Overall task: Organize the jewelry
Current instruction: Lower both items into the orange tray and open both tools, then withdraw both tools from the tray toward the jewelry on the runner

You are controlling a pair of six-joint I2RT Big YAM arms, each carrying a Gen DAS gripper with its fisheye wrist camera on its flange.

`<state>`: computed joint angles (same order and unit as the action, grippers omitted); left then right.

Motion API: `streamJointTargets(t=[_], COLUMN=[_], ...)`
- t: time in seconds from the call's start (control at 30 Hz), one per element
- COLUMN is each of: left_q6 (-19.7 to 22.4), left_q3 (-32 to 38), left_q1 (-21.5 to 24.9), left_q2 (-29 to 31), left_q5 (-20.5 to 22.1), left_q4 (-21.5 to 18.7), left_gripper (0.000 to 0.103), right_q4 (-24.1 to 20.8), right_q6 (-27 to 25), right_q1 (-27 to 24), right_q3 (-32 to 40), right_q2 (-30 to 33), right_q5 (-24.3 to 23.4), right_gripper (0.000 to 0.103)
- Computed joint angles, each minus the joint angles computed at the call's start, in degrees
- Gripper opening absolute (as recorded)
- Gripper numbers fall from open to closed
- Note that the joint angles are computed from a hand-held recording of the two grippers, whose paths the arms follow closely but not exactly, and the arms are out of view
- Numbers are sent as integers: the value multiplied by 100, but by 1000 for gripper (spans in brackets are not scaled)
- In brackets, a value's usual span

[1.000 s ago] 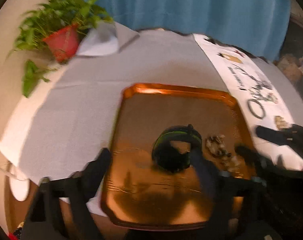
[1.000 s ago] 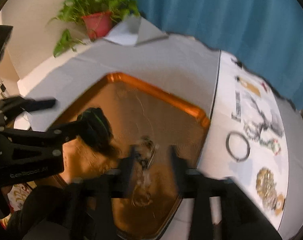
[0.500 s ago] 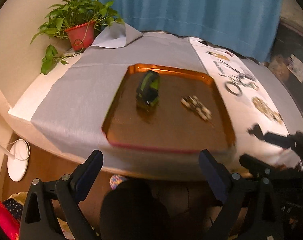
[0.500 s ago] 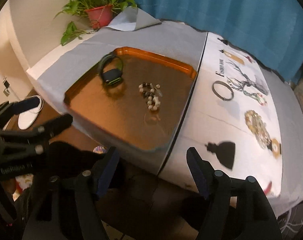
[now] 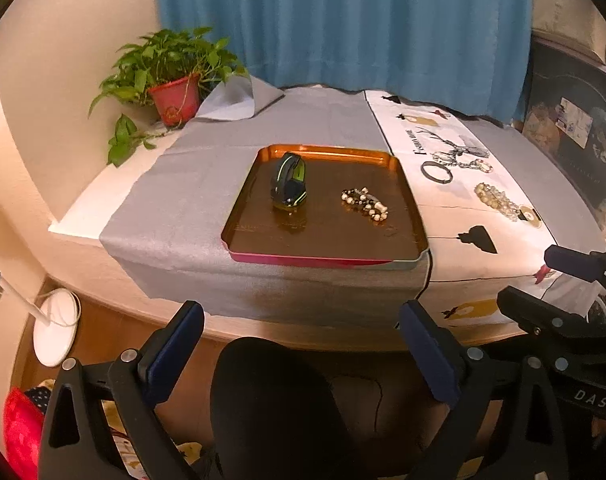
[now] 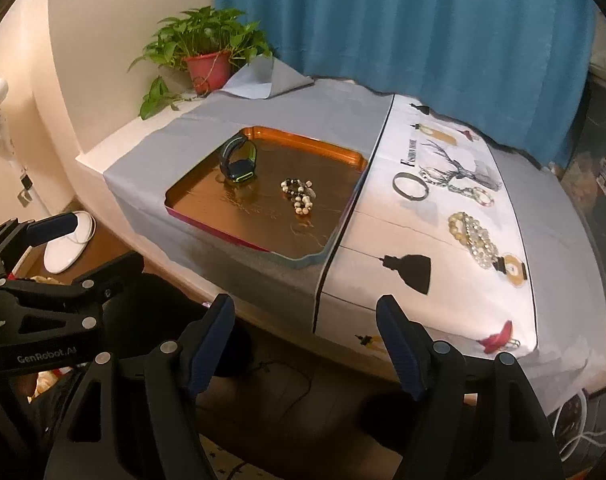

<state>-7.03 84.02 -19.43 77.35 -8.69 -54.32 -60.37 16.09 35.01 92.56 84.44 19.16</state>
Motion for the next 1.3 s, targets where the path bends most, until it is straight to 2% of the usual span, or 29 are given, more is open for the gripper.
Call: streamJointTargets(t=[0.43, 1.0, 1.3], left_q6=[138, 171, 216], left_q3=[-63, -67, 98], left_q1=[-263, -309, -367], left_q2=[-164, -156, 60], left_q5=[-276, -270, -274], left_q4=[-5, -77, -209], left_gripper=[99, 99, 99], right_q4=[115, 132, 254], right_q6=[96, 183, 290], right_q1=[44, 18, -239], right_q3=[-325, -459, -650], right_q2=[-331, -382, -471], right_q5=[-13, -96, -208], right_gripper=[75, 75, 75])
